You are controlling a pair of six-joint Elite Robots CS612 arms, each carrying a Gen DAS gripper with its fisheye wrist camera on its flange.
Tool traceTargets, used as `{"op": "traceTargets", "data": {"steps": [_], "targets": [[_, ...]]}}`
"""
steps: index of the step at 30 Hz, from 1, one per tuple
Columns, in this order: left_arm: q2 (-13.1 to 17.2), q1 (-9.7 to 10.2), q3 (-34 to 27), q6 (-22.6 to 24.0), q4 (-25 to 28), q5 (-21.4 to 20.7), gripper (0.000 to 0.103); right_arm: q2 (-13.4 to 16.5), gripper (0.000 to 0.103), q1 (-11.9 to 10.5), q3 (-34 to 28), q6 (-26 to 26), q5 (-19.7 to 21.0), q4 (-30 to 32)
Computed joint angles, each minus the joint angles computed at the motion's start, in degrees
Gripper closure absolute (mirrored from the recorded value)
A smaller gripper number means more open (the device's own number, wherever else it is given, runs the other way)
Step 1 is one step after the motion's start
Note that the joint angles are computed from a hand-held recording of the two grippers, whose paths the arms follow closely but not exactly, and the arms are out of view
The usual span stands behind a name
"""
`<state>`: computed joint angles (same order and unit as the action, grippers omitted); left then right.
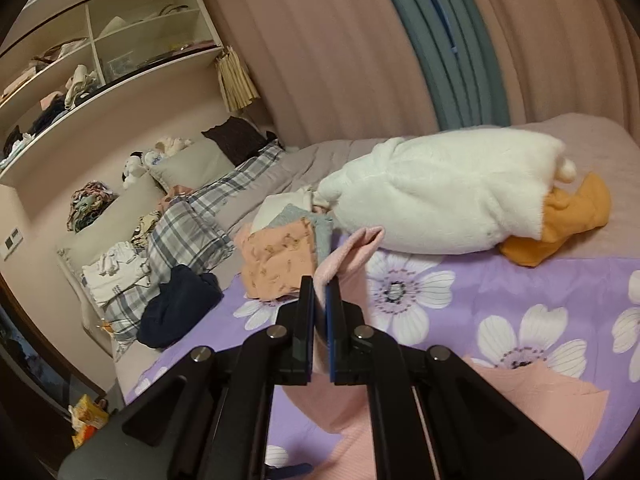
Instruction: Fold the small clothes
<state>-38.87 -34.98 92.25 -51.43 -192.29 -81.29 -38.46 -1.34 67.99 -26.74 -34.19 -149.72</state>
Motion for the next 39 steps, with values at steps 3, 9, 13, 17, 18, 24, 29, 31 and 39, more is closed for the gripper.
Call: {"op": "traceTargets", "data": {"steps": [3,9,13,17,18,24,29,31,39], "targets": [[1.81,0.49,-2.67,0.00,0.10,-2.72,0.029,1.03,0.097,-1.29,-0.65,0.54,-3.82,0.52],[2.12,0.83,-2.63,-0.97,4.20,-2.27,0.029,4.21,0.097,-5.80,-1.86,4.07,-9.10,2.79],[1.72,1.43,-2.52,-1.90,5.65,-1.06,0.029,7.76,0.095,-7.37,-3.20,9.34,-19.92,3.91],[1.95,2.10,-4.53,-1.04,8.81,0.64,0.029,10.06,0.092,-7.20,-4.35,12.99,-29.85,6.98],[2.16,2.28,-5.38,-0.80,9.99,1.34,0.029,10.10,0.082,-7.01,-4.00,13.96,-32.46,5.98],[4.88,3.44,-9.66,0.66,11.88,1.14,0.029,7.94,0.074,-8.29,2.15,14.96,-23.27,-4.80],[6.68,4.28,-10.79,-2.60,14.36,-1.13,0.035,7.84,0.079,-6.72,2.73,6.00,-27.67,0.72],[6.59,4.15,-9.88,-2.41,12.38,-0.92,0.035,8.28,0.079,-6.74,2.36,6.18,-27.52,0.64],[0.59,2.84,0.90,-3.86,5.95,-0.90,0.030,3.55,0.055,-10.19,8.13,5.45,-20.56,3.13]]}}
